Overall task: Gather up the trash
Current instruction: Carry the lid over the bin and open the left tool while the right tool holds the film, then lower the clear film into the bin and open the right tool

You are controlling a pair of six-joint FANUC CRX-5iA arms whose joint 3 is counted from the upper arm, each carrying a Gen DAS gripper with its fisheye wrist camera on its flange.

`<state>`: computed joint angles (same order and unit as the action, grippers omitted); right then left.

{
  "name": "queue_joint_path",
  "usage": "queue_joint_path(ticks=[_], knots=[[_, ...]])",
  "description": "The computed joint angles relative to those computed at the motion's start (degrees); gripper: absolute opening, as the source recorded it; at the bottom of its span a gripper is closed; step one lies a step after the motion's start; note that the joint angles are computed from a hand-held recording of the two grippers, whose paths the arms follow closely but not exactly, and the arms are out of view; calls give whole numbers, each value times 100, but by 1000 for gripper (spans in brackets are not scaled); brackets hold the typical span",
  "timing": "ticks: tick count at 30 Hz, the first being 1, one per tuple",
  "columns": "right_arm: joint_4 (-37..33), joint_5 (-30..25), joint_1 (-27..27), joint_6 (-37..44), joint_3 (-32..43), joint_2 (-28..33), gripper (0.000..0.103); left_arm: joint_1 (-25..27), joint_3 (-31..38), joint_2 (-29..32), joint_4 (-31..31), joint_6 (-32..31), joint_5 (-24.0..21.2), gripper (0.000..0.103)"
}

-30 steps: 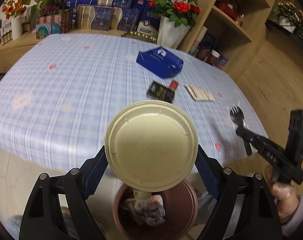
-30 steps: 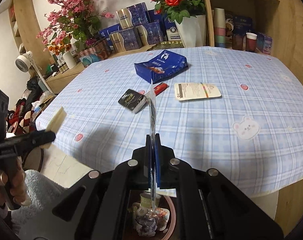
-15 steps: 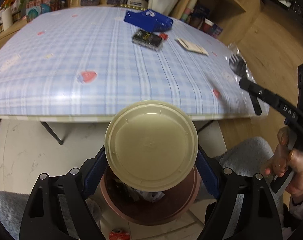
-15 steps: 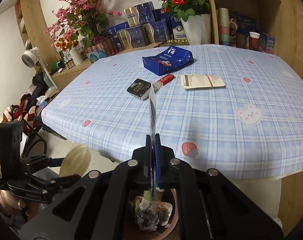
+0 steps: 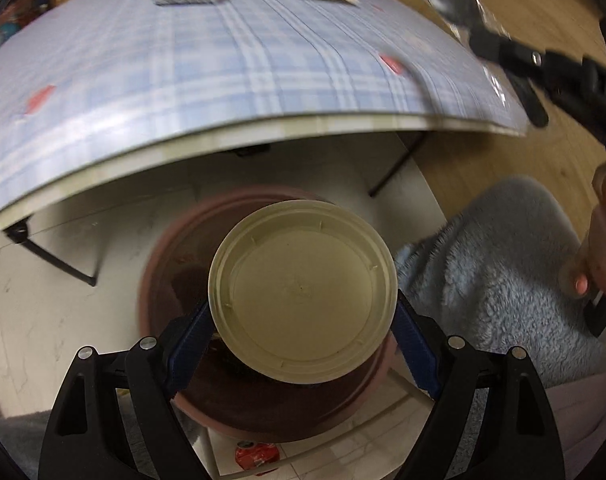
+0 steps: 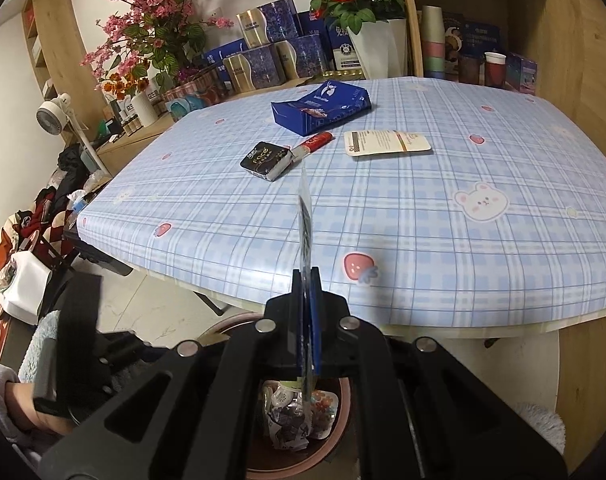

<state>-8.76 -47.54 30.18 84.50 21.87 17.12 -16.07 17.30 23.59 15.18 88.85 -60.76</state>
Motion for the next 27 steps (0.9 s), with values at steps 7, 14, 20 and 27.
queue_joint_path(ticks=[7,14,20,27], knots=[[120,-1,31,-68,-102,-64,7,-56,207,327,265,-317,-112,84],[153,-37,27,-173,-110,-67,7,-15,-148,157,598,-519,305,93],[168,-51,86,-114,-124,-71,7,128,-862,-581,527,-177,1328,93],[214,-141,200,8,-122,-20,7,314,-1210,-1572,-1217,1936,2331,93]])
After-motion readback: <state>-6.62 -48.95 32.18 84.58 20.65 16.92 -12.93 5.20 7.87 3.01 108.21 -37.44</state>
